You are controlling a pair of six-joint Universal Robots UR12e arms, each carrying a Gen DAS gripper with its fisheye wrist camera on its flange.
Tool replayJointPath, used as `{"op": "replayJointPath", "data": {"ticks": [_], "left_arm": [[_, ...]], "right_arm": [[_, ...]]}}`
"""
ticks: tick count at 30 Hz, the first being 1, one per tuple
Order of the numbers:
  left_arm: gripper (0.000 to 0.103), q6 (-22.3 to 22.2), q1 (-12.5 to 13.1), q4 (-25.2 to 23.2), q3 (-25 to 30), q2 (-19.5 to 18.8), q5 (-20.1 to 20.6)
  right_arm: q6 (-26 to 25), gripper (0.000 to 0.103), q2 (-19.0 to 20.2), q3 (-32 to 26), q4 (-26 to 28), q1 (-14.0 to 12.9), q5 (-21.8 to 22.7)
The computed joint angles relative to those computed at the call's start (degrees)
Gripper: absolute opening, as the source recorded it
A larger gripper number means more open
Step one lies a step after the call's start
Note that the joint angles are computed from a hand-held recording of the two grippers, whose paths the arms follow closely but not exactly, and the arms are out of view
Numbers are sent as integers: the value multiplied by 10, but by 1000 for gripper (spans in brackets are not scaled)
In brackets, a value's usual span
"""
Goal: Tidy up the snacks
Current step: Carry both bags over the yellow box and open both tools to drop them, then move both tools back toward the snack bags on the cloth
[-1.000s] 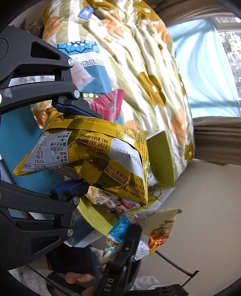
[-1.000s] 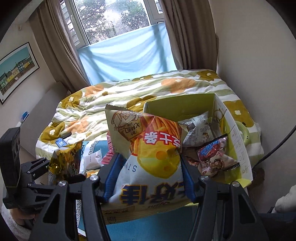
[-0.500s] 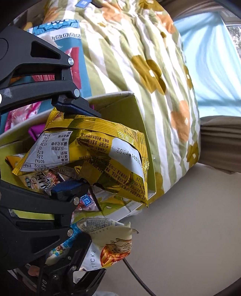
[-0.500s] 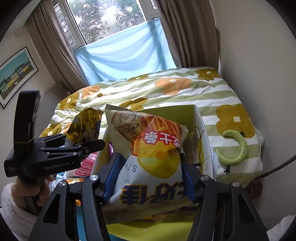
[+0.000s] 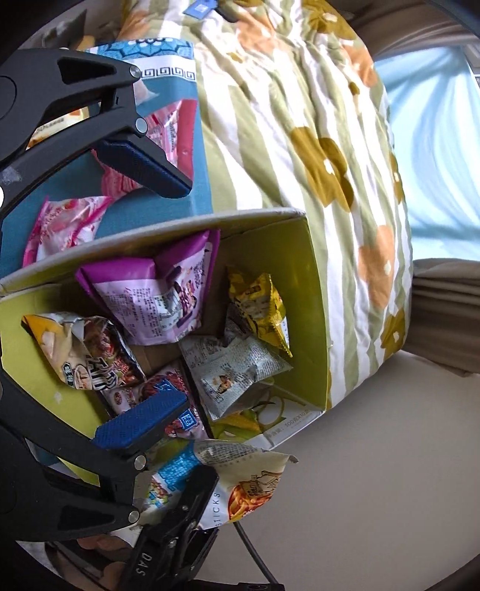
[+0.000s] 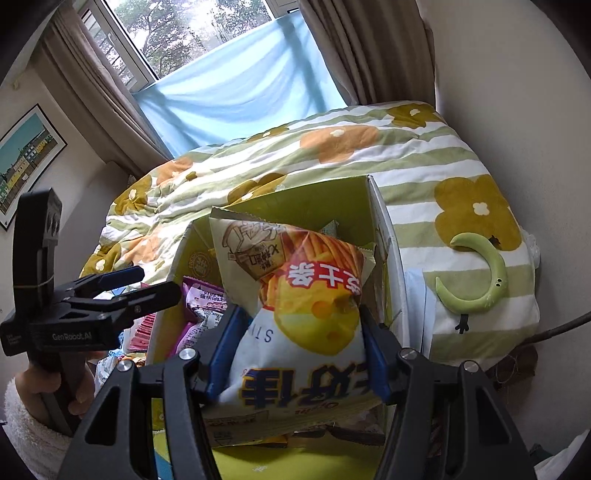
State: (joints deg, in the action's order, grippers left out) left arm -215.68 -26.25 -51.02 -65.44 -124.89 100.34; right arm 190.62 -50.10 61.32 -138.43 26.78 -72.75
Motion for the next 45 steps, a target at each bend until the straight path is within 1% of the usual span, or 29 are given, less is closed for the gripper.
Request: {"op": "replayJointPath", "data": {"ticks": [4, 8, 10, 12, 14, 15, 16, 21, 24, 27, 31, 34, 37, 42, 45], "left_arm": [[103, -12, -6, 16, -30, 21, 19], [103, -24, -9, 24, -52, 36, 24], [103, -29, -9, 27, -60, 41, 24], [103, -35, -10, 29, -70, 48, 29], [103, -41, -11, 31, -80, 55, 32], [103, -46, -12, 34, -85, 58, 31], [103, -50, -12, 37, -91, 61, 29], [103, -63, -16, 44, -109, 70, 28], [103, -64, -21, 50, -114, 75, 37], [103, -64, -27, 52, -115, 80, 53], [103, -76, -35, 59, -123, 93, 74], [103, -86, -42, 56, -132, 107, 101], [103, -101, -47, 41, -142, 121, 129], [103, -124, -52, 37, -176, 152, 161], [103, -131, -51, 39, -202, 173, 174]], "right_arm": [[2, 57, 0, -7, 6, 2, -14], [-1, 57, 5, -18, 5, 8, -19], [2, 57, 12, -27, 9, 9, -9], [10, 58, 17, -31, 0, 12, 0], [12, 65, 19, -26, -18, 17, -5], [12, 82, 18, -22, -28, 19, -8], [8, 96, 17, -18, -33, 20, -8], [2, 97, 1, 15, -47, 24, -17], [1, 97, -12, 37, -65, 23, -21], [-7, 97, -23, 50, -79, 25, -34], [-12, 97, -38, 67, -104, 26, -41], [-33, 97, -48, 74, -115, 30, -54], [-57, 97, -54, 78, -127, 34, -64], [-82, 97, -59, 82, -155, 43, -75], [-82, 97, -60, 81, -159, 50, -78]]}}
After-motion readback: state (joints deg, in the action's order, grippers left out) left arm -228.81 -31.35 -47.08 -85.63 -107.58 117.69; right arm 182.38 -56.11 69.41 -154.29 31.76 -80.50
